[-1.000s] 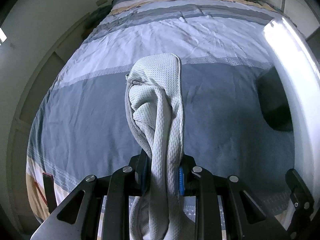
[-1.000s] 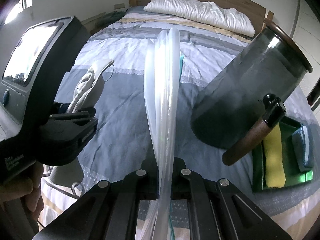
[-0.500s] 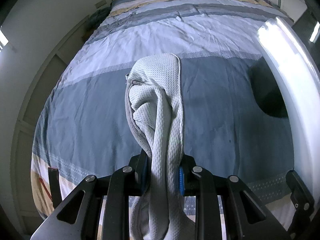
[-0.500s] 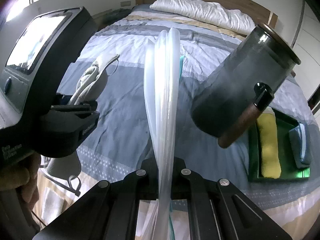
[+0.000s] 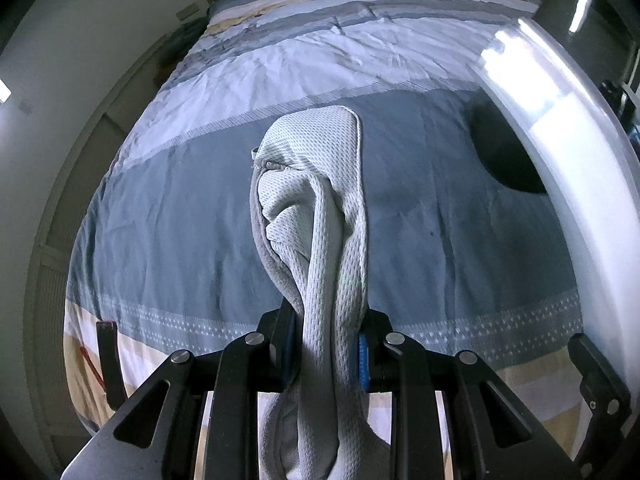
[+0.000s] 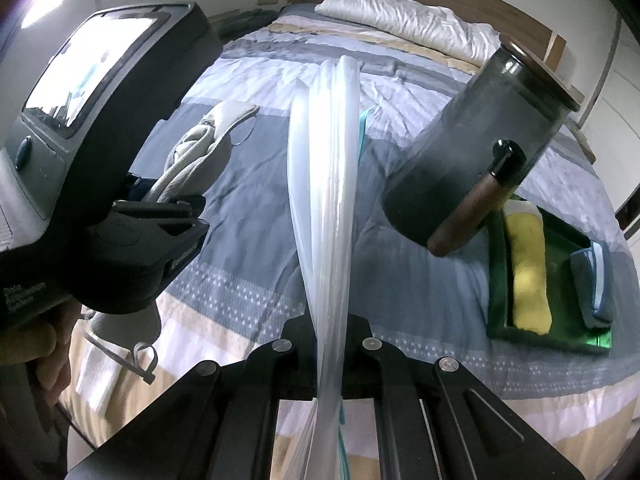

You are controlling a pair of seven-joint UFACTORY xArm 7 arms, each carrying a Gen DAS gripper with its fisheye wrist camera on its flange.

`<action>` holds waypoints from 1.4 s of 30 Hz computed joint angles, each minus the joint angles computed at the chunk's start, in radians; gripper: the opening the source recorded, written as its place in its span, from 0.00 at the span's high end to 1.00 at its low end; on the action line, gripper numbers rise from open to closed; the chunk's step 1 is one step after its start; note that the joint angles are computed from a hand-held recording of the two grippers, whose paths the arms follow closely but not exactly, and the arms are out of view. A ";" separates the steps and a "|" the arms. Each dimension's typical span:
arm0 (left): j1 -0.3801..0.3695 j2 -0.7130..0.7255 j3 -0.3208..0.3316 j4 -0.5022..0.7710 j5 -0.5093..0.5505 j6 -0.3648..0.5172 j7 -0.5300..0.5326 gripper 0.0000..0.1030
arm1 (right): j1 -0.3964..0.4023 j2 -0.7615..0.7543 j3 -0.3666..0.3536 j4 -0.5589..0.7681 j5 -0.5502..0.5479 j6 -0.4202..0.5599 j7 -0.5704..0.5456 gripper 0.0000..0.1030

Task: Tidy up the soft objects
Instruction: 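Lift the held pouch and plastic sleeve up off the bed, then carry the pouch and plastic sleeve toward the green tray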

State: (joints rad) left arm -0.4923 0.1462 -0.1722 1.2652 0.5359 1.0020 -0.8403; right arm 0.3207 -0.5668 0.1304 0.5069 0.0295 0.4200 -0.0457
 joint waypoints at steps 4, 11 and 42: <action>-0.008 -0.013 -0.009 -0.011 -0.007 0.006 0.001 0.79 | 0.016 -0.049 -0.016 -0.026 0.004 0.030 -0.030 0.95; -0.032 -0.019 -0.030 -0.019 -0.015 0.027 0.015 0.79 | 0.026 -0.138 -0.037 -0.075 0.022 0.088 -0.082 0.95; -0.195 0.056 -0.083 0.110 -0.056 0.122 -0.002 0.79 | -0.157 -0.569 -0.161 -0.255 0.004 0.367 -0.301 0.95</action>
State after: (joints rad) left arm -0.6876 0.2020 -0.2554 1.3754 0.4796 1.1235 -0.8424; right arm 0.1637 -1.1361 -0.0302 0.2516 0.0334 0.7872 -0.3468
